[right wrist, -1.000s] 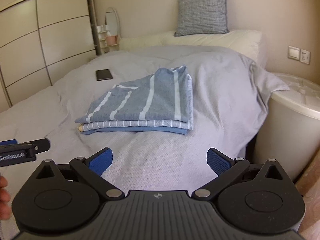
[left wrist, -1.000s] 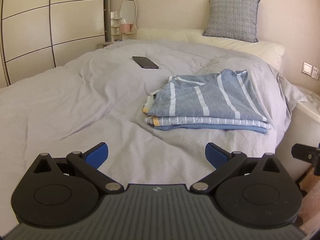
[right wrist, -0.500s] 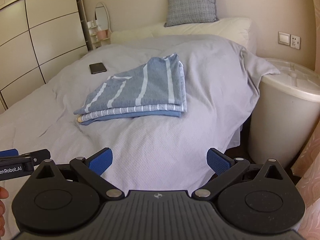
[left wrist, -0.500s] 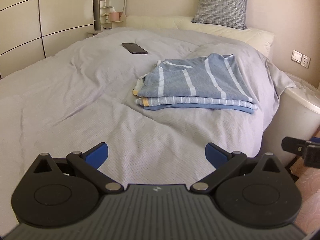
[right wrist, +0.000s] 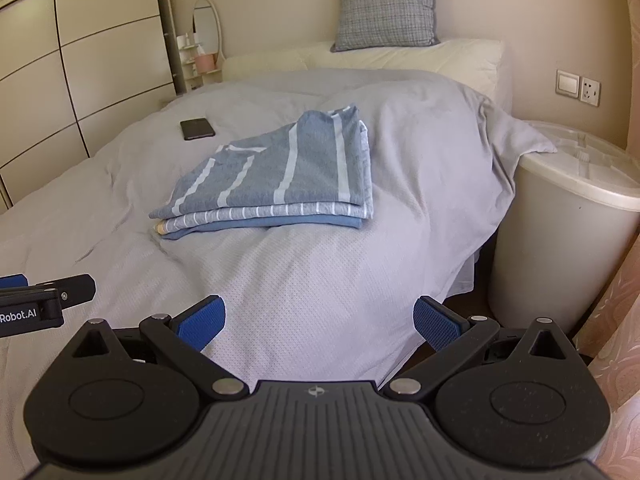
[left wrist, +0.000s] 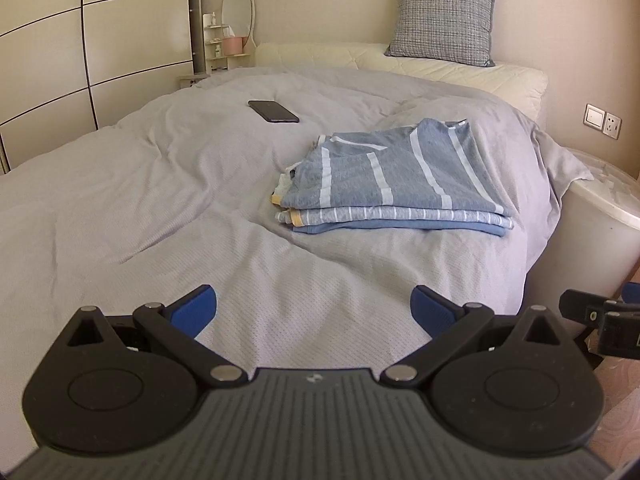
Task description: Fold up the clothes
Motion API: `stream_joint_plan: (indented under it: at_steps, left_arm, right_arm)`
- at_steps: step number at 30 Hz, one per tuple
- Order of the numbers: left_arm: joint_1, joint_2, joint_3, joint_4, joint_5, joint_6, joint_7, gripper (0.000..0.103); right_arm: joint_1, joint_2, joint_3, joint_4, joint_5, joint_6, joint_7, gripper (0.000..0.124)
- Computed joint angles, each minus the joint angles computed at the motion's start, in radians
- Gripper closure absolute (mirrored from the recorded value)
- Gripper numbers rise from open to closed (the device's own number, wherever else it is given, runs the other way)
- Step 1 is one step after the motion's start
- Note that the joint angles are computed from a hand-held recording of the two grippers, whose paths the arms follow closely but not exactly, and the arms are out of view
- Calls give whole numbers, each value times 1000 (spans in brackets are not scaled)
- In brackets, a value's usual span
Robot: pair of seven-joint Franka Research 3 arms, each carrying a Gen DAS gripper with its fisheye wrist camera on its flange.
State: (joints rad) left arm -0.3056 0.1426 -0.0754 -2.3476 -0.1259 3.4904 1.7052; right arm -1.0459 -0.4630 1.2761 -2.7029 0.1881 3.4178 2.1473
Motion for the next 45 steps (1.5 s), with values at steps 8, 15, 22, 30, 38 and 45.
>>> stream_joint_plan:
  at_steps: [8,15,22,30,38,45]
  left_arm:
    - [-22,-11,10,-10,-52,7,54,1]
    - [-46,-14,12,-6,-122,10,128,1]
    - [-76,-18,7,-5,-195,22,201,1]
    - [-128,-14,4,3,-326,29,328,1]
    - [-166,-12,-4,9,-410,31,391,1]
    - [-187,-3,1,18,-477,28,428,1]
  right_arm:
    - [36,-16,-29,-7,3,-7,-2,21]
    - [77,-23,-62,-16,11,-12,-11,21]
    - [125,-23,-112,-32,25,-14,-33,21]
    - [203,-25,-191,-64,62,-9,-82,21]
    - [278,-5,-274,-96,115,-7,-159,21]
    - [305,53,-305,-84,174,2,-239,21]
